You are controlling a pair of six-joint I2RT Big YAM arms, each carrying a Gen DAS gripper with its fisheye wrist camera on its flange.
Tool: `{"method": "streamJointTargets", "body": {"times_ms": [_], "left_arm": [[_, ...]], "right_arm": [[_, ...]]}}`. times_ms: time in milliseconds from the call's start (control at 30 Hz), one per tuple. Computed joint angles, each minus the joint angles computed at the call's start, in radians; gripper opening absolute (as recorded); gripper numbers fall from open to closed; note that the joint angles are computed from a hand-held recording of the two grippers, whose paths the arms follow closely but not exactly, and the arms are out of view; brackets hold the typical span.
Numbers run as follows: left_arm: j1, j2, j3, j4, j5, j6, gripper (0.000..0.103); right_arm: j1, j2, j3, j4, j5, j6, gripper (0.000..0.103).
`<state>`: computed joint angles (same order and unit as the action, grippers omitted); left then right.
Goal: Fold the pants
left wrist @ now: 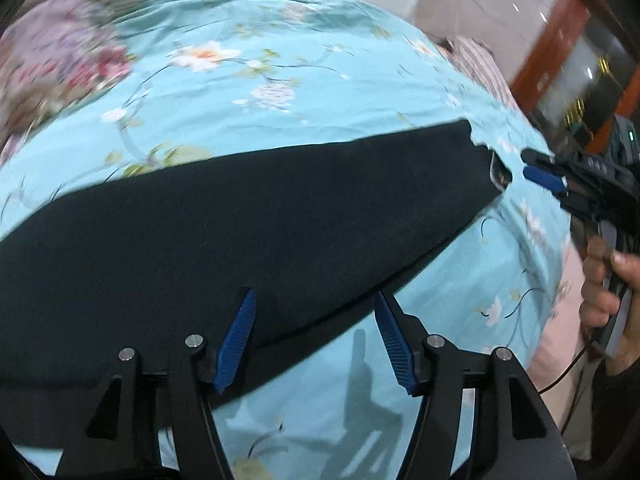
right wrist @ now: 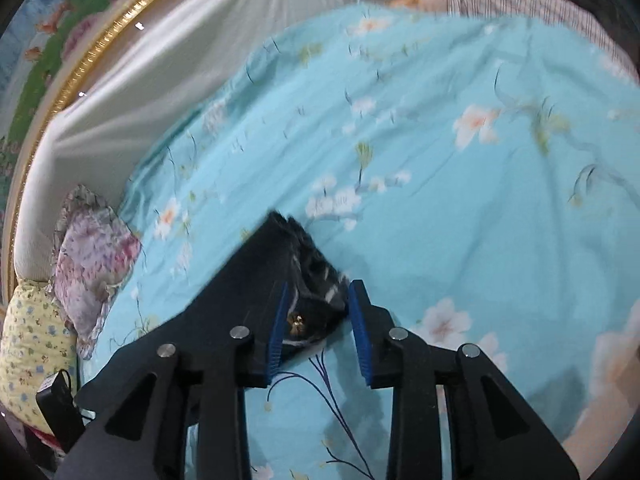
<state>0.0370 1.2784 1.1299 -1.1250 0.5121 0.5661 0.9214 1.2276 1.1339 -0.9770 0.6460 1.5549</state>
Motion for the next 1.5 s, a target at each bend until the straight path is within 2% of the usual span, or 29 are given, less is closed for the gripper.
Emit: {"method": "streamJointTargets", "body": {"times_ms": [133, 367, 467, 633, 700, 733, 800, 900, 1133, 1300, 1367, 1500], "left_arm": [[0.082, -0.006, -0.001, -0.011, 0.032, -0.056, 0.063], [0.247, 0.005, 0.012, -0.01, 0.046, -0.144, 0.064], [0.32, 0.024, 0.034, -0.011, 0.058, -0.172, 0.068], [0.423, 0.068, 0.079, -0.003, 0.056, -0.207, 0.068], [0.461, 0.093, 0.104, -0.006, 0.064, -0.223, 0.069], [0.471, 0.099, 0.111, -0.001, 0.061, -0.237, 0.069], [0.501, 0.118, 0.136, 0.006, 0.057, -0.242, 0.072], [0.529, 0.132, 0.154, 0.028, 0.047, -0.27, 0.077], [0.579, 0.215, 0.239, 0.029, 0.043, -0.354, 0.077], [0.595, 0.269, 0.31, 0.046, 0.035, -0.425, 0.079], [0.586, 0.295, 0.342, 0.064, 0.012, -0.465, 0.079], [0.577, 0.346, 0.394, 0.089, -0.011, -0.541, 0.079]], "right_arm": [[0.02, 0.025, 0.031, 0.069, -0.01, -0.098, 0.032], [0.034, 0.142, 0.103, 0.246, -0.15, -0.311, 0.032], [0.044, 0.202, 0.151, 0.282, -0.198, -0.373, 0.033], [0.059, 0.298, 0.239, 0.321, -0.265, -0.479, 0.033], [0.066, 0.346, 0.289, 0.32, -0.291, -0.522, 0.038], [0.069, 0.366, 0.31, 0.324, -0.3, -0.541, 0.045], [0.077, 0.4, 0.347, 0.331, -0.315, -0.587, 0.052], [0.089, 0.485, 0.455, 0.29, -0.337, -0.679, 0.052], [0.112, 0.701, 0.753, 0.141, -0.371, -0.951, 0.052], [0.122, 0.844, 0.955, 0.026, -0.356, -1.112, 0.052], [0.124, 0.896, 1.029, -0.024, -0.339, -1.171, 0.052], [0.124, 0.96, 1.115, -0.105, -0.319, -1.264, 0.052]]}}
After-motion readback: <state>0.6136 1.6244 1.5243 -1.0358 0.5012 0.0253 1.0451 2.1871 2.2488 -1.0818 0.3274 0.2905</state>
